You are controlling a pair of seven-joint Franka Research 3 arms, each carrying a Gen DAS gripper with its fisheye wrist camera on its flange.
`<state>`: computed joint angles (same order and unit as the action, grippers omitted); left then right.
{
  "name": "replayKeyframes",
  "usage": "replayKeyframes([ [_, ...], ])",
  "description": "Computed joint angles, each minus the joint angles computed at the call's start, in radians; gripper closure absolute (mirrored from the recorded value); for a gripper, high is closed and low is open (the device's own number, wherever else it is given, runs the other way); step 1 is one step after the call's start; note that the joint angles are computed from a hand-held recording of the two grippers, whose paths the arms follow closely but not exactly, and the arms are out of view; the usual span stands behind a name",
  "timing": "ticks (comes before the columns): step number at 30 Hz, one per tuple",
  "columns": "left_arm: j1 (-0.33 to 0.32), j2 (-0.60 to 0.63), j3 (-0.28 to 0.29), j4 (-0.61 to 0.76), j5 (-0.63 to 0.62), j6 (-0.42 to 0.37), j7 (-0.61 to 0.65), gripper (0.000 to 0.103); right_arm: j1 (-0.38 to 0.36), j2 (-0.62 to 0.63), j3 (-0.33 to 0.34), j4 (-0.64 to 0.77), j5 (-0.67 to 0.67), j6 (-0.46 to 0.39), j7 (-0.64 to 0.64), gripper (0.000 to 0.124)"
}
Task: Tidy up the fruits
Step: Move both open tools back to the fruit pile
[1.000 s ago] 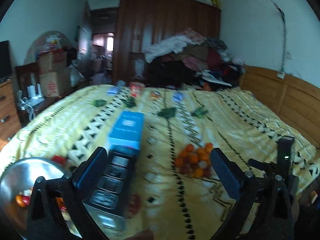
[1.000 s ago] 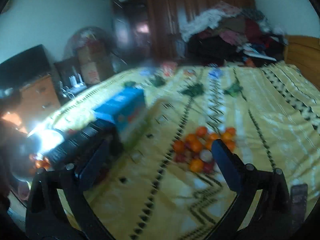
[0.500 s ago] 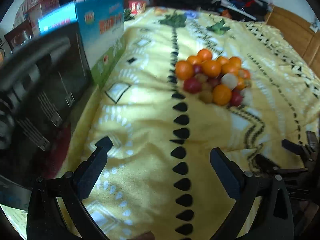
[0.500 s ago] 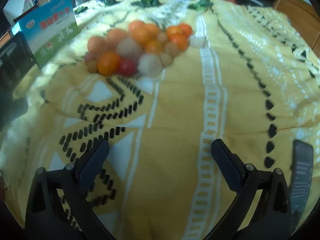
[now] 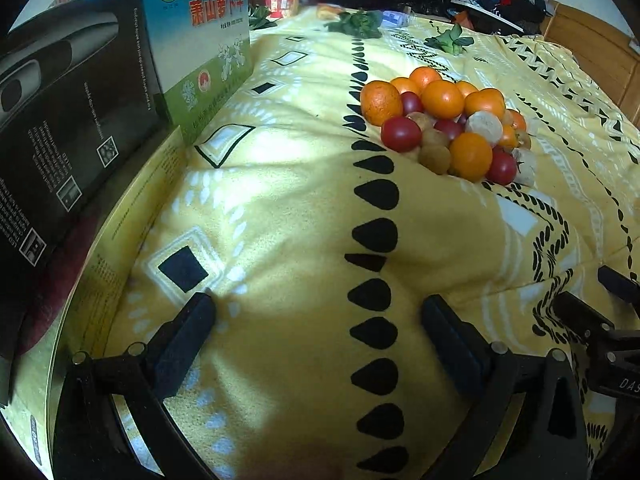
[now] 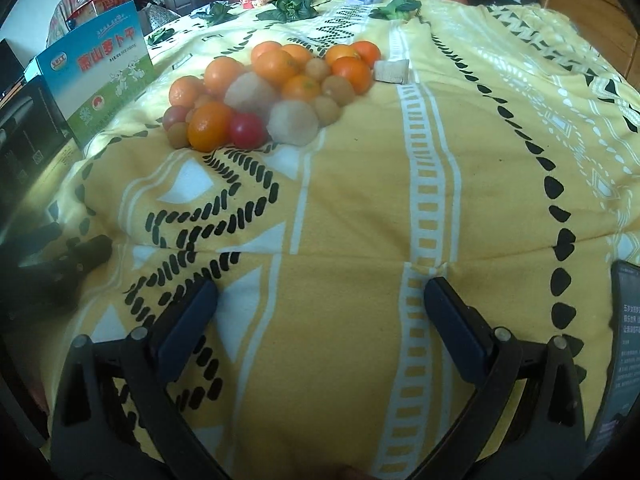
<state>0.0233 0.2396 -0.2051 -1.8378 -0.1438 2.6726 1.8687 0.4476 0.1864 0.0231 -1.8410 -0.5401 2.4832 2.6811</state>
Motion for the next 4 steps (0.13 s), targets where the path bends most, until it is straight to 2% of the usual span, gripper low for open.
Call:
replayKeyframes([
  [4, -0.001, 0.010, -0.002, 0.009, 0.004, 0.010, -0.001, 0.000, 0.000, 0.000, -0.001, -0.002, 0.000, 0.005, 0.002, 0.021],
])
